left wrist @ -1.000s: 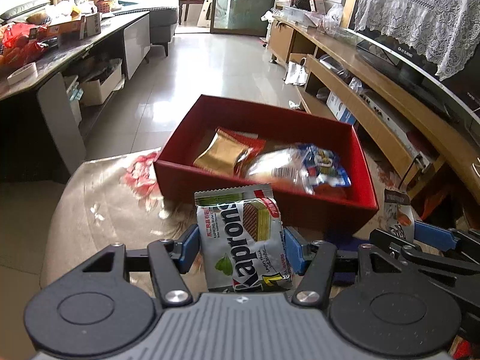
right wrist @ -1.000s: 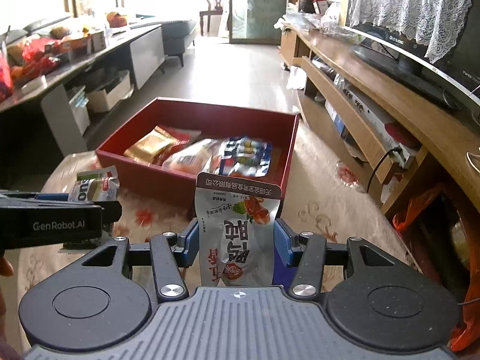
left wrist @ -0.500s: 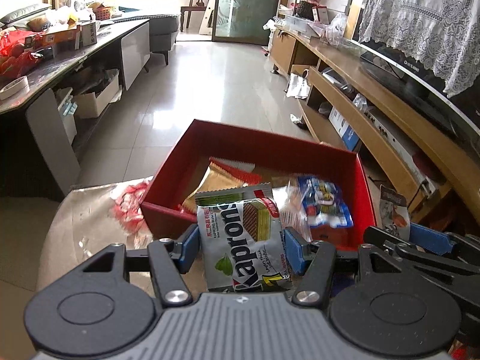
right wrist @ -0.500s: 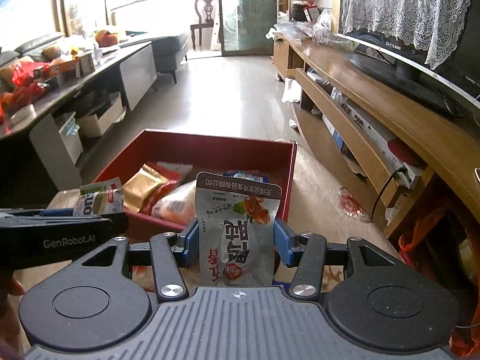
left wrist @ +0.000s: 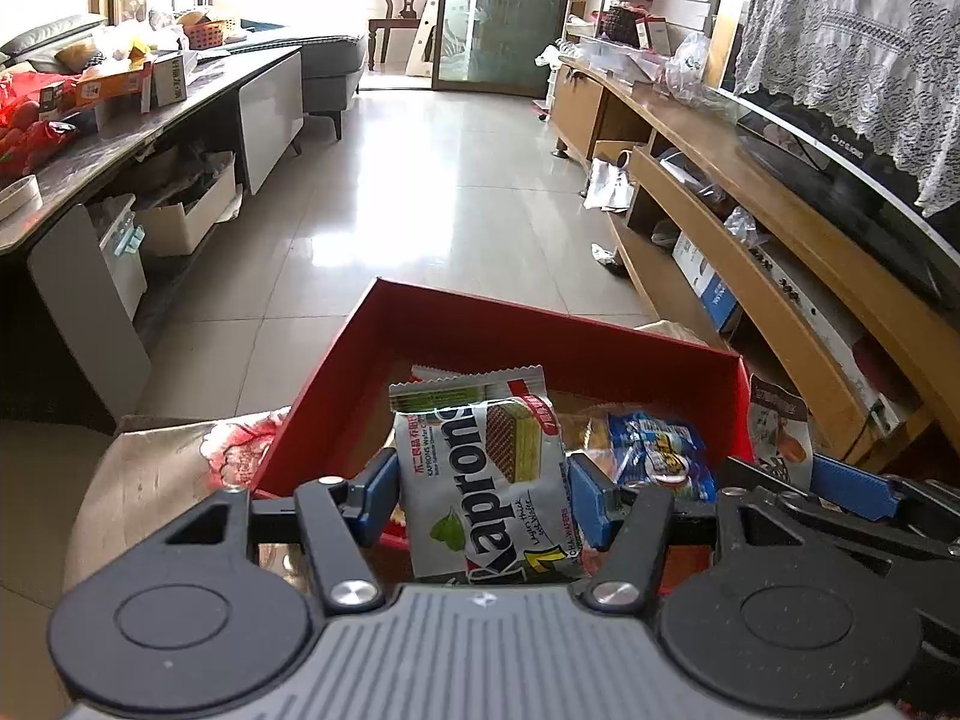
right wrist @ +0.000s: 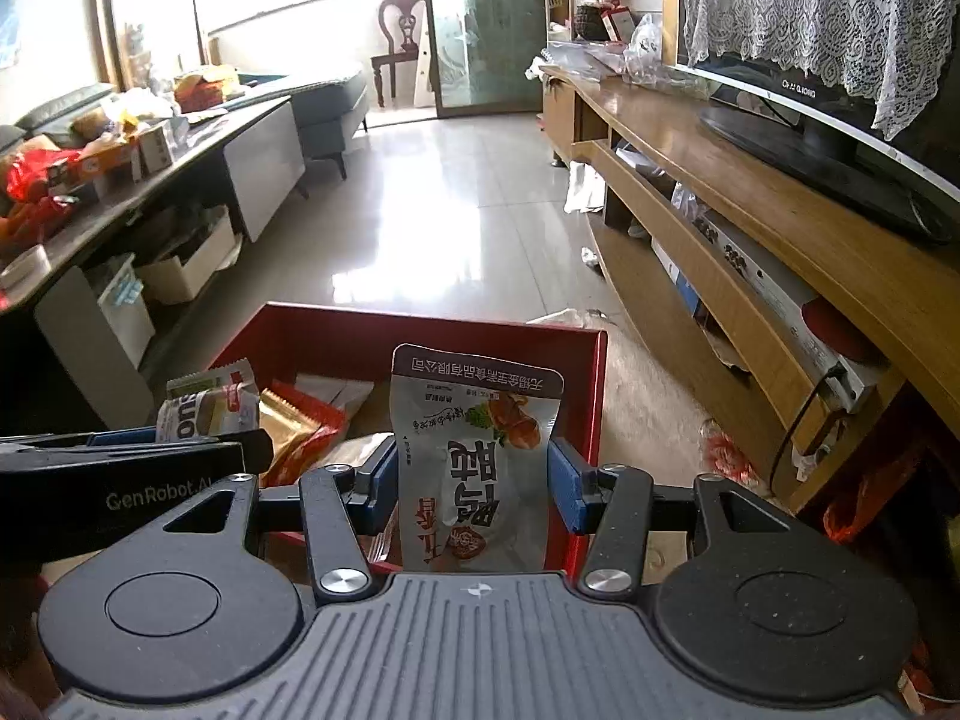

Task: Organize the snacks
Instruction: 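Lower the Kapron pack and silver pouch into the red box and open both tools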

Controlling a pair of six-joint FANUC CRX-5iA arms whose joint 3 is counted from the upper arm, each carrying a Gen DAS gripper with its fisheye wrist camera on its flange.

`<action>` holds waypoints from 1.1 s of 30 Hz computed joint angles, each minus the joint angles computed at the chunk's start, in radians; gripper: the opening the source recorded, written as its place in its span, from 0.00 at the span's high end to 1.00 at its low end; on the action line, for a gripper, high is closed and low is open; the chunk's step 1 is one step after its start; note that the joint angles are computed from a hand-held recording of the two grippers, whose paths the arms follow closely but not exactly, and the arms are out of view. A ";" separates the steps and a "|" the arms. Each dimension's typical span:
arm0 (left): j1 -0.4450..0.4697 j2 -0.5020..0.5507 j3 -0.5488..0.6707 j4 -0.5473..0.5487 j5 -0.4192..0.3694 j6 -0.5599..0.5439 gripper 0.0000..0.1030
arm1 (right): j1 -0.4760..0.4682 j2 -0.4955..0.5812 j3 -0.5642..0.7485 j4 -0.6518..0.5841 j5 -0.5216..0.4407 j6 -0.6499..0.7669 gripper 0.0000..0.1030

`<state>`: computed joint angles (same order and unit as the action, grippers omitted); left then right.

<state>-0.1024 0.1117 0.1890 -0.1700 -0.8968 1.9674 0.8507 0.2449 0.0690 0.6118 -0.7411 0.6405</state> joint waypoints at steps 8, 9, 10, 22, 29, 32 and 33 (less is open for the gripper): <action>-0.002 0.055 0.054 -0.030 -0.015 0.022 0.43 | -0.015 0.045 0.048 -0.018 -0.001 0.030 0.43; -0.002 0.063 0.062 -0.034 -0.017 0.024 0.43 | -0.016 0.052 0.055 -0.020 -0.002 0.034 0.43; -0.002 0.070 0.067 -0.037 -0.019 0.026 0.43 | -0.017 0.058 0.061 -0.023 -0.002 0.038 0.43; -0.005 0.137 0.123 -0.086 -0.039 0.050 0.43 | -0.038 0.126 0.120 -0.053 0.017 0.060 0.43; 0.001 0.174 0.147 -0.083 -0.058 0.041 0.43 | -0.041 0.160 0.149 -0.077 0.013 0.095 0.43; 0.001 0.185 0.154 -0.080 -0.063 0.032 0.45 | -0.044 0.170 0.161 -0.092 0.004 0.113 0.42; -0.001 0.186 0.156 -0.086 -0.065 0.031 0.45 | -0.045 0.173 0.168 -0.101 0.000 0.122 0.41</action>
<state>-0.1029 0.2982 0.3448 -0.2561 -0.9618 1.9983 0.8061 0.4183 0.2365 0.5105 -0.7411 0.7629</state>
